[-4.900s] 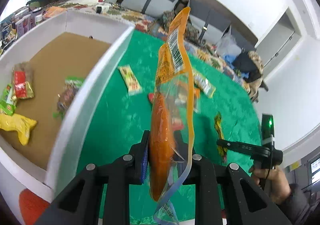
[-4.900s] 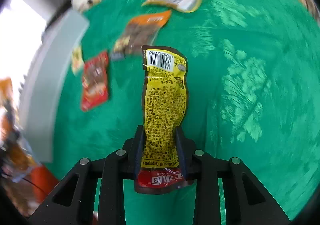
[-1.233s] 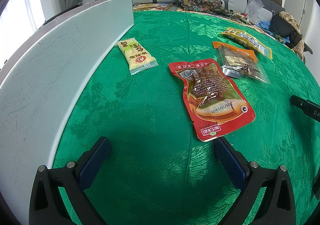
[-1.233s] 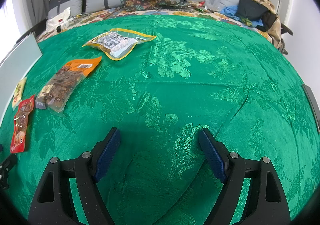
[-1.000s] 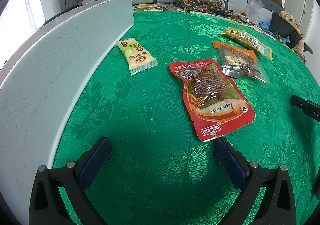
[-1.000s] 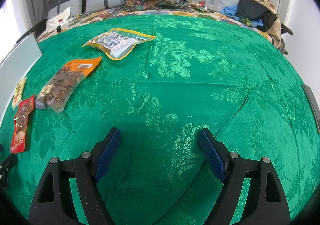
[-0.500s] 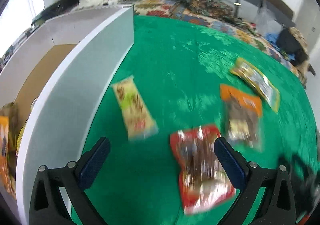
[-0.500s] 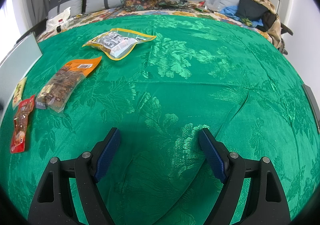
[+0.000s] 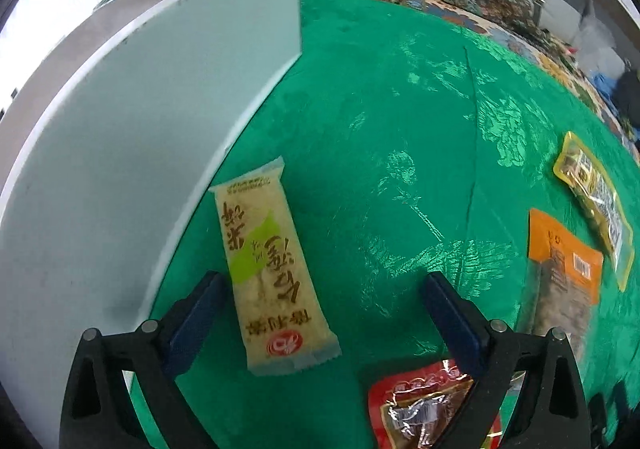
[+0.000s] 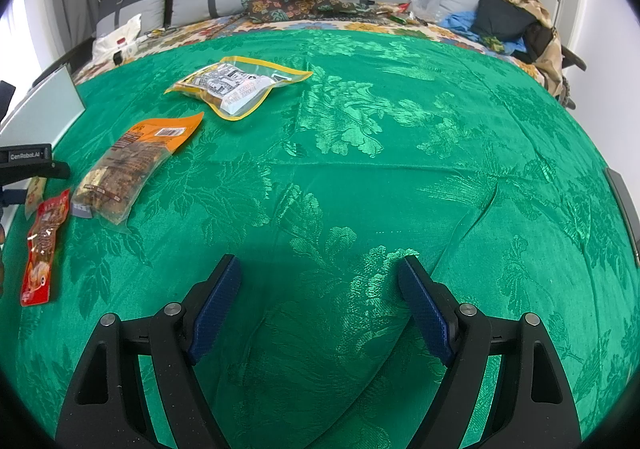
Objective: Organize snacks
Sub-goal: 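Move the left tool to the cream rice-cake pack and grasp it, then lift the rice-cake pack with the left tool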
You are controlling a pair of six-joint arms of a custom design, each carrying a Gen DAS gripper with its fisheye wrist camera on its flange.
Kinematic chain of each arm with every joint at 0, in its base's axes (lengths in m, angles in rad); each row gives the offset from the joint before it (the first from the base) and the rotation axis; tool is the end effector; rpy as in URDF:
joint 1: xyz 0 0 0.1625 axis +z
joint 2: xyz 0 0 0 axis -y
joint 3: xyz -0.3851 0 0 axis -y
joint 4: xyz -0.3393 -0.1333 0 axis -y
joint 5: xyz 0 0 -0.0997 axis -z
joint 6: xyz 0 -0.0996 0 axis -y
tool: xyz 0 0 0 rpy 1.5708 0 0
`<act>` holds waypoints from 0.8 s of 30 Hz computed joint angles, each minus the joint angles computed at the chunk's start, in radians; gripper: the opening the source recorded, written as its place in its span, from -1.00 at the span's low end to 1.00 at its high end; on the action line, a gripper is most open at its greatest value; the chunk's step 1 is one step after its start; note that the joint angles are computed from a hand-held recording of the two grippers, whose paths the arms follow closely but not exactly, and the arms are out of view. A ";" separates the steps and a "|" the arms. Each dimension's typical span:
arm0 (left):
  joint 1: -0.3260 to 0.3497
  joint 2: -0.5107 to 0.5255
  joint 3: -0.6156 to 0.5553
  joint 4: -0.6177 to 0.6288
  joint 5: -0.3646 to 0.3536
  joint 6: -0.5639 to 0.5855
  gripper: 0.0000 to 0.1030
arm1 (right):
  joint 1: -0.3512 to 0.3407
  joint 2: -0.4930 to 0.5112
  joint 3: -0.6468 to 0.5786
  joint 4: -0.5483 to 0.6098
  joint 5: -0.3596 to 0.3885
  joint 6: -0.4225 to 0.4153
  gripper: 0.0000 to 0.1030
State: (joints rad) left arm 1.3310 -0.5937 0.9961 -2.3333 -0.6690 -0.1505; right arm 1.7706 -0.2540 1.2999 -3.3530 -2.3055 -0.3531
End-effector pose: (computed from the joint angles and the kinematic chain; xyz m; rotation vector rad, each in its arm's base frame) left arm 0.0281 -0.7753 0.2224 -0.0977 2.2579 -0.6134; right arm 0.1974 -0.6398 -0.0222 0.2922 -2.2506 0.7973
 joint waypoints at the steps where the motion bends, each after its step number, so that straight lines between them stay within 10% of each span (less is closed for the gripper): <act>1: 0.001 -0.003 0.007 -0.022 -0.004 0.027 0.69 | 0.000 0.000 0.000 0.000 0.000 0.000 0.62; 6: -0.003 -0.014 0.018 -0.080 -0.010 0.101 -0.45 | 0.000 0.000 0.001 -0.001 0.000 0.000 0.62; 14: -0.017 -0.074 0.141 -0.119 -0.024 0.155 -0.48 | 0.000 0.000 0.000 0.000 0.000 0.001 0.62; 24: -0.075 -0.292 0.560 -0.239 -0.048 0.247 -0.47 | 0.000 0.000 0.000 0.000 0.000 0.001 0.62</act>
